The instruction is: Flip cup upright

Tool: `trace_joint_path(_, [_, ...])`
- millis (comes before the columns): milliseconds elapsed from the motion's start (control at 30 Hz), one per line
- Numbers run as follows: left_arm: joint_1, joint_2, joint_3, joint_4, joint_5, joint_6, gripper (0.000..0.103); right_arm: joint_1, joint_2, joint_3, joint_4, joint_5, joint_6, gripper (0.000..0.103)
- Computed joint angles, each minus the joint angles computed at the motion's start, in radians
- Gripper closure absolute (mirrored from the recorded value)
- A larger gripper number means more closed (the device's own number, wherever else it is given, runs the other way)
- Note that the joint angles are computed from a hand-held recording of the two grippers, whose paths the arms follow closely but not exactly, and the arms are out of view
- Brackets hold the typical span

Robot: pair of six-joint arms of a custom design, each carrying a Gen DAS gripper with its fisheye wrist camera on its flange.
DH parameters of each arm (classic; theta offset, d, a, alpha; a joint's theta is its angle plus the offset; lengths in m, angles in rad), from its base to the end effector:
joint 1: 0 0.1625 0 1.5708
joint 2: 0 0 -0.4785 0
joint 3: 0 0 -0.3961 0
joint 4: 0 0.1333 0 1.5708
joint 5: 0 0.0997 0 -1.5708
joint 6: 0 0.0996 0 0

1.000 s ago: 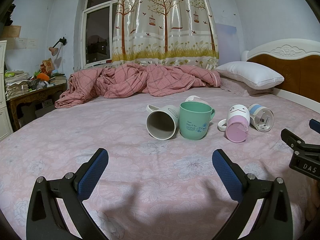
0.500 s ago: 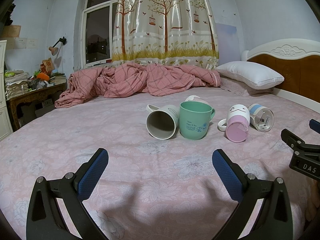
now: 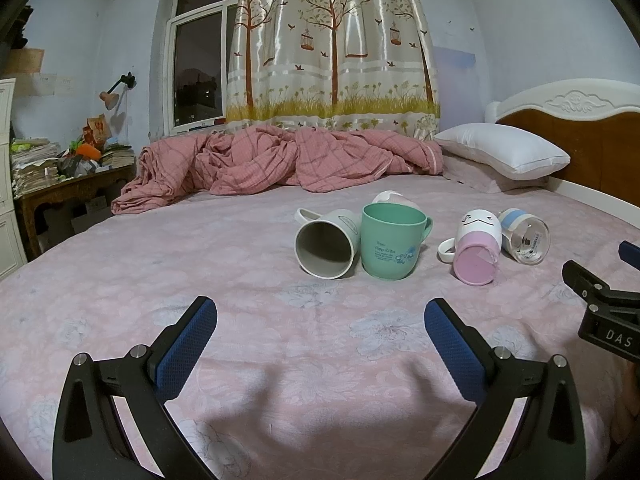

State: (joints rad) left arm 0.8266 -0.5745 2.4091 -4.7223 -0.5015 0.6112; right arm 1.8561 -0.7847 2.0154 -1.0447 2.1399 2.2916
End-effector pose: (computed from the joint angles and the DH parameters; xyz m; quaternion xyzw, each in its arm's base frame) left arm -0.0882 -0.4215 0.1246 0.1838 0.7257 -0.5521 0.3671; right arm 0.2269 -0.4907 0.0137 0.2461 -0.7193 0.5283 0.3782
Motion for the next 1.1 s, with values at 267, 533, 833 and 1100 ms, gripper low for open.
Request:
trace_joint_path(267, [-0.002, 0.0, 0.0, 0.0, 0.002, -0.002, 0.0, 0.001, 0.0, -0.001, 0.006, 0.002, 0.002, 0.0])
trace_joint_path(533, [-0.005, 0.0, 0.001, 0.0, 0.005, 0.0, 0.0, -0.004, 0.001, -0.003, 0.012, 0.0, 0.003, 0.0])
trace_joint_path(833, [-0.006, 0.011, -0.004, -0.032, 0.0, 0.023, 0.0, -0.004, -0.002, -0.014, 0.027, 0.002, 0.004, 0.0])
trace_joint_path(1100, [-0.027, 0.017, -0.014, -0.07, 0.056, 0.058, 0.0, 0.0, 0.007, -0.006, 0.013, 0.008, 0.005, 0.0])
